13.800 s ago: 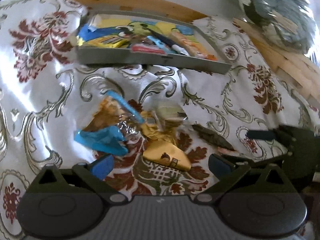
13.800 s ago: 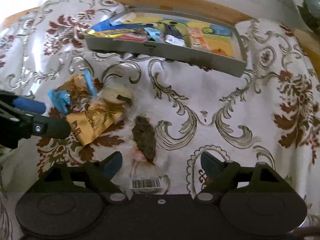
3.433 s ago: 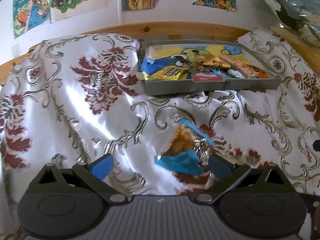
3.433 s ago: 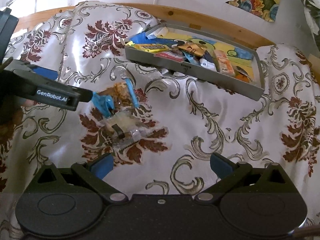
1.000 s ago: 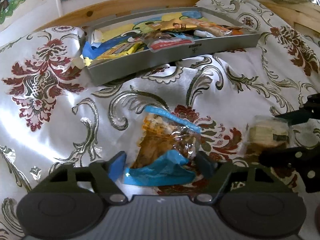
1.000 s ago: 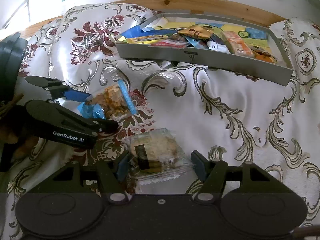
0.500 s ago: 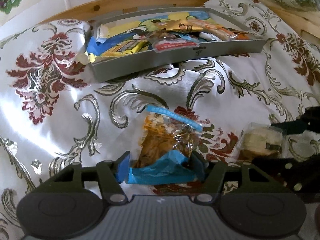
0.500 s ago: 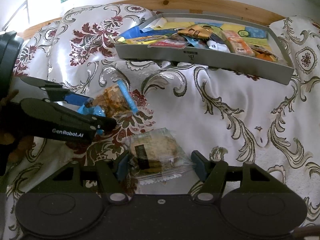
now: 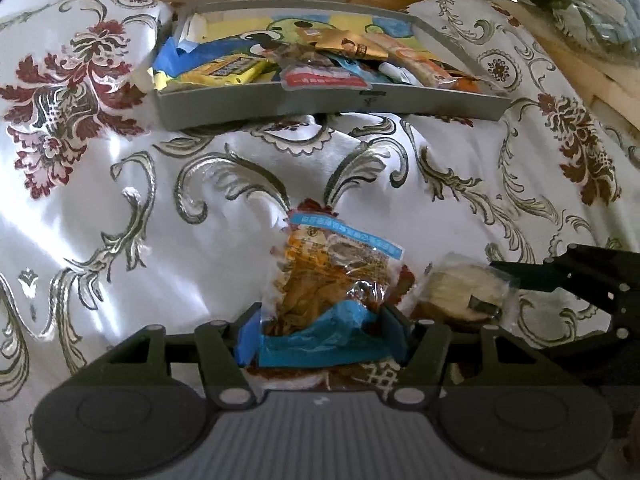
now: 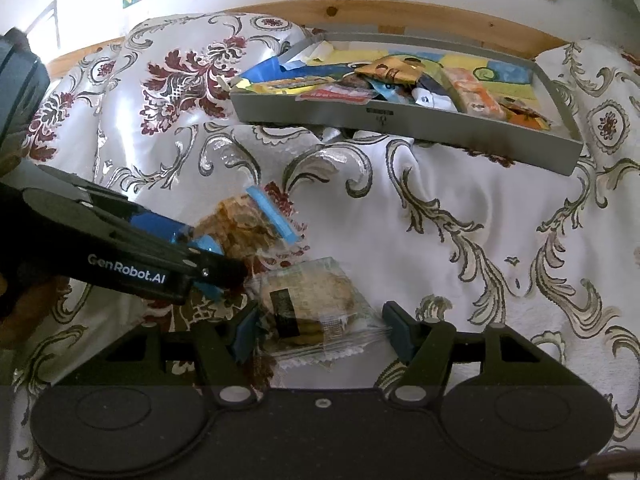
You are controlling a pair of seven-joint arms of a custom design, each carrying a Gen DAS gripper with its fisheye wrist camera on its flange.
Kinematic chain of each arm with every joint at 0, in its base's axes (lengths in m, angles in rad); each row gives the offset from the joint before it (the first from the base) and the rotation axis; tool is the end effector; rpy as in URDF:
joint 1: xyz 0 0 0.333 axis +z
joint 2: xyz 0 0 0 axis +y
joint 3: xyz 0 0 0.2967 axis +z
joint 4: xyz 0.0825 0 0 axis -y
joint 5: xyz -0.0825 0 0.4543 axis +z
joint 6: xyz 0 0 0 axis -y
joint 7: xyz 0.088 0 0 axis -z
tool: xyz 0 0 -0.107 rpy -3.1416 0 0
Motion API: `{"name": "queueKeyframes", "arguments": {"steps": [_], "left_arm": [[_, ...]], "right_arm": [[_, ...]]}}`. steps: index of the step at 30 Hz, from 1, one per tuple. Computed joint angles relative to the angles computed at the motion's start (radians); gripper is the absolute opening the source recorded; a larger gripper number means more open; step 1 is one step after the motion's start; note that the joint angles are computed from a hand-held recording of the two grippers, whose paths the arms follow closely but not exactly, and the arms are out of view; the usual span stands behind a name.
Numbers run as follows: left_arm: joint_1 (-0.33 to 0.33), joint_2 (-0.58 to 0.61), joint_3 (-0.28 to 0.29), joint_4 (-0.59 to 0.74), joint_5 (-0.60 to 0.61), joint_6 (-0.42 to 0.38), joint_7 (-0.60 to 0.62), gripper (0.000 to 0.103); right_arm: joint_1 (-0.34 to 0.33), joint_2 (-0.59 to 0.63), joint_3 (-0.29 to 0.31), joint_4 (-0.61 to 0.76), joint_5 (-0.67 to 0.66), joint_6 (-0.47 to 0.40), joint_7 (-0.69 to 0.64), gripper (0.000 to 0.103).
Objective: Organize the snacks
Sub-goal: 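Lift the pastry packet and blue-labelled bag off the cloth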
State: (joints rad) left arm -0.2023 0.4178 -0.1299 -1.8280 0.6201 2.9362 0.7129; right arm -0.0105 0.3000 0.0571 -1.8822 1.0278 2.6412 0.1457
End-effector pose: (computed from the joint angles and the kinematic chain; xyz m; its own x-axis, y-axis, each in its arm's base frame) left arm 0.6812 -0.2668 0.3197 -0.0561 -0.9901 0.1287 -0.7543 -0.0424 -0.6551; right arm 0.7053 0.0089 0.3316 0.6103 -0.7919 -0.0205 -0.5630 -0.4154 -0.7145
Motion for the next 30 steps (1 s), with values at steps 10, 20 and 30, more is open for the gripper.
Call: {"name": "queueKeyframes", "arguments": {"steps": [10, 20, 30], "left_arm": [[0.001, -0.010, -0.002, -0.001, -0.017, -0.018, -0.024, 0.065], [-0.019, -0.035, 0.030, -0.014, 0.035, 0.011, -0.117, 0.065], [-0.007, -0.062, 0.033, -0.034, 0.019, 0.062, -0.165, 0.054]], "right_arm": [[-0.006, -0.015, -0.001, -0.014, 0.043, 0.020, -0.027, 0.067], [-0.013, -0.031, -0.003, -0.022, 0.095, 0.031, -0.054, 0.067], [-0.018, -0.040, -0.003, 0.003, 0.153, 0.010, -0.093, 0.067]]}}
